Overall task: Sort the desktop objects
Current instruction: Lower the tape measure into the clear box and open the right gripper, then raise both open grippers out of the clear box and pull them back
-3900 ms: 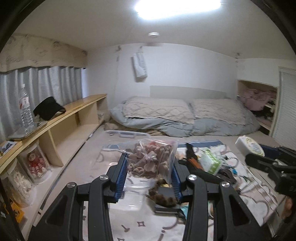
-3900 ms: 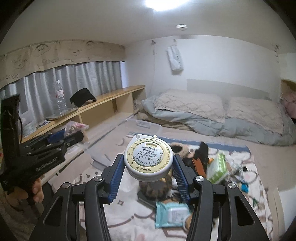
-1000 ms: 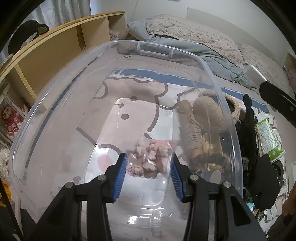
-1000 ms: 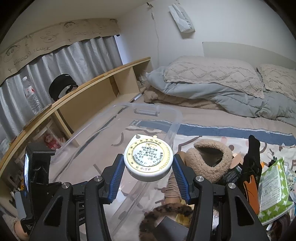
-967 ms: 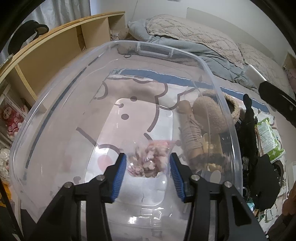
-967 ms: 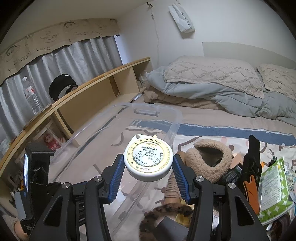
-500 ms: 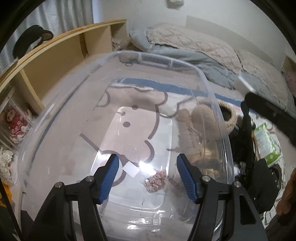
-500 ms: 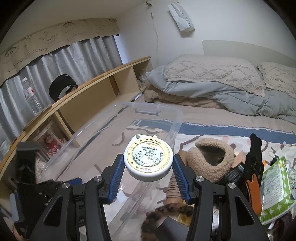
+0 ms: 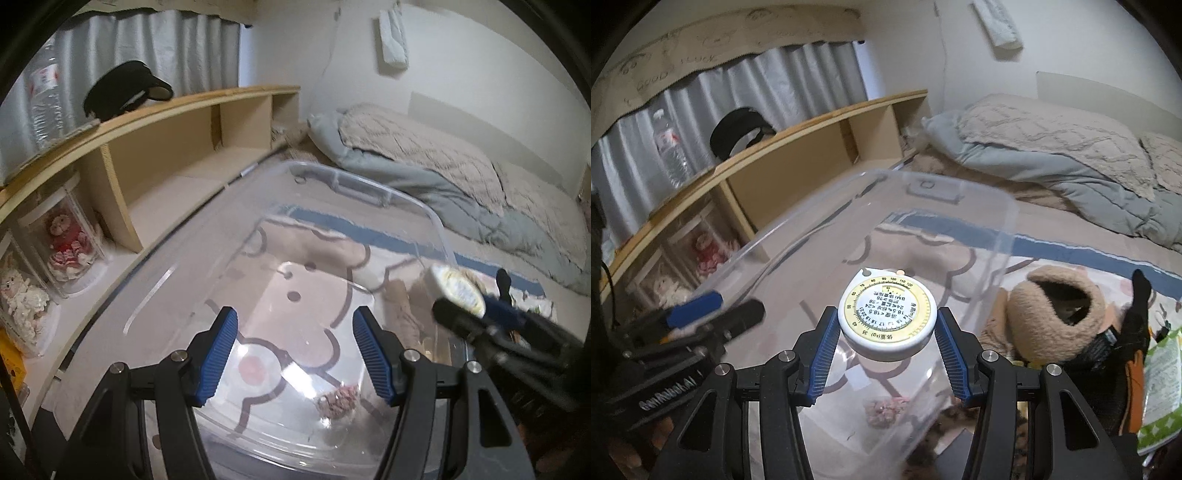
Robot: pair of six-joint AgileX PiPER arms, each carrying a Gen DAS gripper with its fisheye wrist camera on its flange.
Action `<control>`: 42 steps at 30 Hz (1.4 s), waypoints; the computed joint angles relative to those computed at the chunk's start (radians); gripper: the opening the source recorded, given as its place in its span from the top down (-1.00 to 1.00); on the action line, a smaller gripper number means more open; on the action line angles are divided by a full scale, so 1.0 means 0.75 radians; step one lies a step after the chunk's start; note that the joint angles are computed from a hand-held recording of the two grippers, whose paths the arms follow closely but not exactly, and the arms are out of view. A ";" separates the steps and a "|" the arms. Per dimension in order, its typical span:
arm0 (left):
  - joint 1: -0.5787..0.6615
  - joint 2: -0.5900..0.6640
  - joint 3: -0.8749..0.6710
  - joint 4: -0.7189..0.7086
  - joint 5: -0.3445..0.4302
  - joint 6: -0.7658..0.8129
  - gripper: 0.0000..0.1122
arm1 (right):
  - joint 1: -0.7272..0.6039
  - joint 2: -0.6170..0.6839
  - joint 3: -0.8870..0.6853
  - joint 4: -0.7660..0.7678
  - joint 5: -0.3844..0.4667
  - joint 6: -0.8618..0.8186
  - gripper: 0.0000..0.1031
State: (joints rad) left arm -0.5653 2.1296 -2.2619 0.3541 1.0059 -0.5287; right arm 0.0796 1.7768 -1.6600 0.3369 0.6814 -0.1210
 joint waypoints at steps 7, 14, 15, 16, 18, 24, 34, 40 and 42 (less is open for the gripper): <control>0.024 -0.122 0.199 0.142 -0.145 -0.186 -0.21 | 0.062 0.092 -0.105 -0.034 0.063 -0.022 -0.03; 0.046 -0.130 0.226 0.156 -0.151 -0.195 -0.26 | 0.098 0.124 -0.144 -0.037 0.083 -0.068 -0.03; 0.045 -0.133 0.231 0.165 -0.154 -0.199 -0.26 | 0.099 0.126 -0.144 -0.038 0.085 -0.066 -0.03; 0.044 -0.136 0.236 0.171 -0.158 -0.202 -0.26 | 0.099 0.129 -0.147 -0.040 0.088 -0.065 -0.03; 0.044 -0.136 0.239 0.174 -0.162 -0.204 -0.26 | 0.098 0.130 -0.147 -0.044 0.092 -0.061 -0.03; 0.035 -0.131 0.227 0.170 -0.155 -0.190 -0.26 | 0.103 0.134 -0.157 -0.062 0.108 -0.053 -0.03; 0.019 -0.126 0.225 0.190 -0.152 -0.186 -0.26 | 0.108 0.135 -0.160 -0.057 0.129 -0.069 -0.03; 0.022 -0.126 0.224 0.182 -0.153 -0.180 -0.26 | 0.120 0.128 -0.150 -0.086 0.121 -0.040 -0.03; 0.020 -0.127 0.227 0.186 -0.154 -0.181 -0.26 | 0.117 0.129 -0.155 -0.084 0.125 -0.031 -0.03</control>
